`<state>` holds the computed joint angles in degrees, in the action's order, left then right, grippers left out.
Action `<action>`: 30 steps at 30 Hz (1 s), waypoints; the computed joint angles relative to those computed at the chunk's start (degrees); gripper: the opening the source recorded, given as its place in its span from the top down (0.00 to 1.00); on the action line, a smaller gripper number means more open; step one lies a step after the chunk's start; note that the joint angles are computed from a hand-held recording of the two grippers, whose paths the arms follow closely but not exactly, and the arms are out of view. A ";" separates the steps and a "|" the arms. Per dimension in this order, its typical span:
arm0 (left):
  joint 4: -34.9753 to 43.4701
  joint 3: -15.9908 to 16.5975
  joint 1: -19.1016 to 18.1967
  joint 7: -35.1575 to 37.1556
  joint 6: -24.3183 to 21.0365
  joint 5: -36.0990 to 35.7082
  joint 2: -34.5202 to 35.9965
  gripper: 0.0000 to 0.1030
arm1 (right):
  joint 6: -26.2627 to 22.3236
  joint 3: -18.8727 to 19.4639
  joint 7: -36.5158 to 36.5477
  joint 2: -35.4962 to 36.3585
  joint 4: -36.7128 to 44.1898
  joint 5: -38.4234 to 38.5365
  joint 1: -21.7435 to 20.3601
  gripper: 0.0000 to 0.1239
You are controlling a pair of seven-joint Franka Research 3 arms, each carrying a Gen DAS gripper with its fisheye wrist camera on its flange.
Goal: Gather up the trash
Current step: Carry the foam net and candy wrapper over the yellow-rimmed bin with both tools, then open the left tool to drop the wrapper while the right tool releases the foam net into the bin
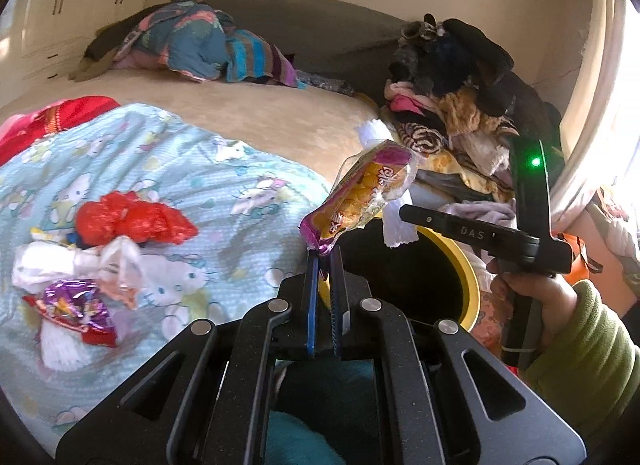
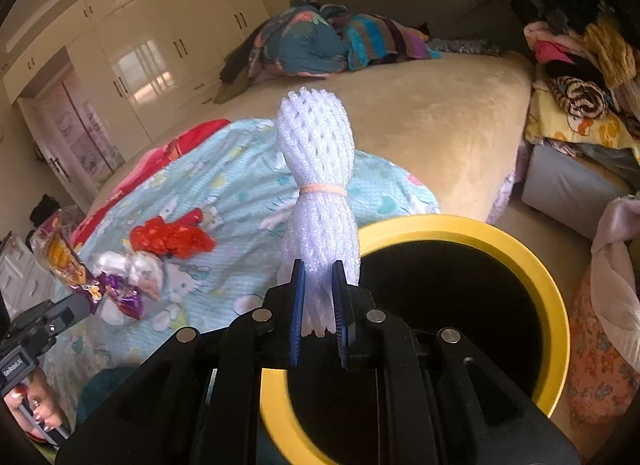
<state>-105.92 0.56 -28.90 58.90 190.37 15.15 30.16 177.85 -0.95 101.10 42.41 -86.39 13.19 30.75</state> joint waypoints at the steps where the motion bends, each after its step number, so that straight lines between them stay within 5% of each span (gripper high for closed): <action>1: 0.84 -0.73 0.44 0.14 -0.63 0.14 0.53 0.97 | -0.32 -0.17 0.19 -0.04 -0.16 0.13 -0.05 0.89; 15: 16.88 -11.00 5.13 4.01 -13.61 4.84 10.92 0.97 | -5.28 2.19 0.51 -0.36 -2.84 1.47 -5.90 0.89; 24: 27.64 -13.16 4.42 8.31 -22.42 3.65 18.11 0.95 | -8.93 4.64 -3.01 -0.76 -3.40 2.04 -8.71 0.84; 25: 28.23 -13.76 4.78 9.08 -22.38 3.26 18.64 0.91 | -9.37 4.35 -2.81 -0.81 -3.26 2.10 -8.56 0.83; 27: 27.77 -14.83 5.66 10.02 -20.96 2.29 18.83 0.49 | -9.44 3.01 -1.96 -1.21 -3.62 1.59 -7.53 0.73; 30: 26.15 -16.06 6.80 10.94 -18.25 1.01 18.50 0.37 | -8.70 1.31 -0.45 -1.54 -3.77 0.52 -6.14 0.60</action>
